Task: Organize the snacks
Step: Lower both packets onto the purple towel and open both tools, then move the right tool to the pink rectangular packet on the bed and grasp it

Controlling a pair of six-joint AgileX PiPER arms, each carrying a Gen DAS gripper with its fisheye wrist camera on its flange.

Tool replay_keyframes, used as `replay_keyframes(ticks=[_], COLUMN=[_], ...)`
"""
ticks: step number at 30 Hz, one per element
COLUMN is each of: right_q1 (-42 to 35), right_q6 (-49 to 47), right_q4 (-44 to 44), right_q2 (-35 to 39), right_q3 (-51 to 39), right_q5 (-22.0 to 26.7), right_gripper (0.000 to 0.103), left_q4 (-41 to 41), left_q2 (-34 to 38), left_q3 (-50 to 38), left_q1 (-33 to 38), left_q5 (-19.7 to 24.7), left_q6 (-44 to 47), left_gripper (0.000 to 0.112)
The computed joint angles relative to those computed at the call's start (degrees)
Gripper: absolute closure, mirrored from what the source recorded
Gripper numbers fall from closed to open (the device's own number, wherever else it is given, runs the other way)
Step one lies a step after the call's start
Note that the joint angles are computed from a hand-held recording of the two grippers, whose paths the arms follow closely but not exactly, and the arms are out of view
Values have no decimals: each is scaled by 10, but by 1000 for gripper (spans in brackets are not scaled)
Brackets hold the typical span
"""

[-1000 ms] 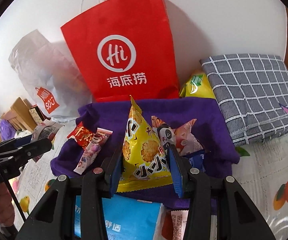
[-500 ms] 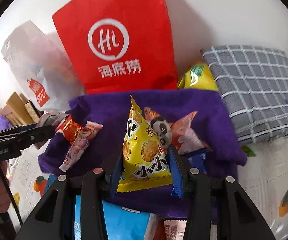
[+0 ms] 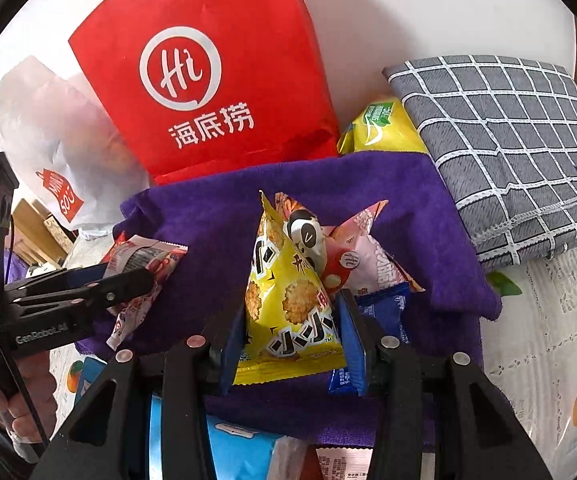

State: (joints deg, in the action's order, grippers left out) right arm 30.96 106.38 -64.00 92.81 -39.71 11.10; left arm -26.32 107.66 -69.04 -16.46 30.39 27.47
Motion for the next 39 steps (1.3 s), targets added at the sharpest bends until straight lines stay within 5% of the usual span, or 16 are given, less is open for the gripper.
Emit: replay_keyframes(ticks=[11,27,39], right_q1=[24,179,305], right_q6=[75,-27,109], right_q4=[-72,118,94], right_q2=[-36,-218,-153], right_q3=[13,74,162], right_q5=[32,299,243], right_gripper=[49,44,53], left_q4=[-39,-46,-28], left_q2=[12,-175,-303], left_q3=[-18,118,240], left_q1=[15,73,113], left_q5=[36,53,59], left_q6=[15,51,47], left_gripper=[57,52,52])
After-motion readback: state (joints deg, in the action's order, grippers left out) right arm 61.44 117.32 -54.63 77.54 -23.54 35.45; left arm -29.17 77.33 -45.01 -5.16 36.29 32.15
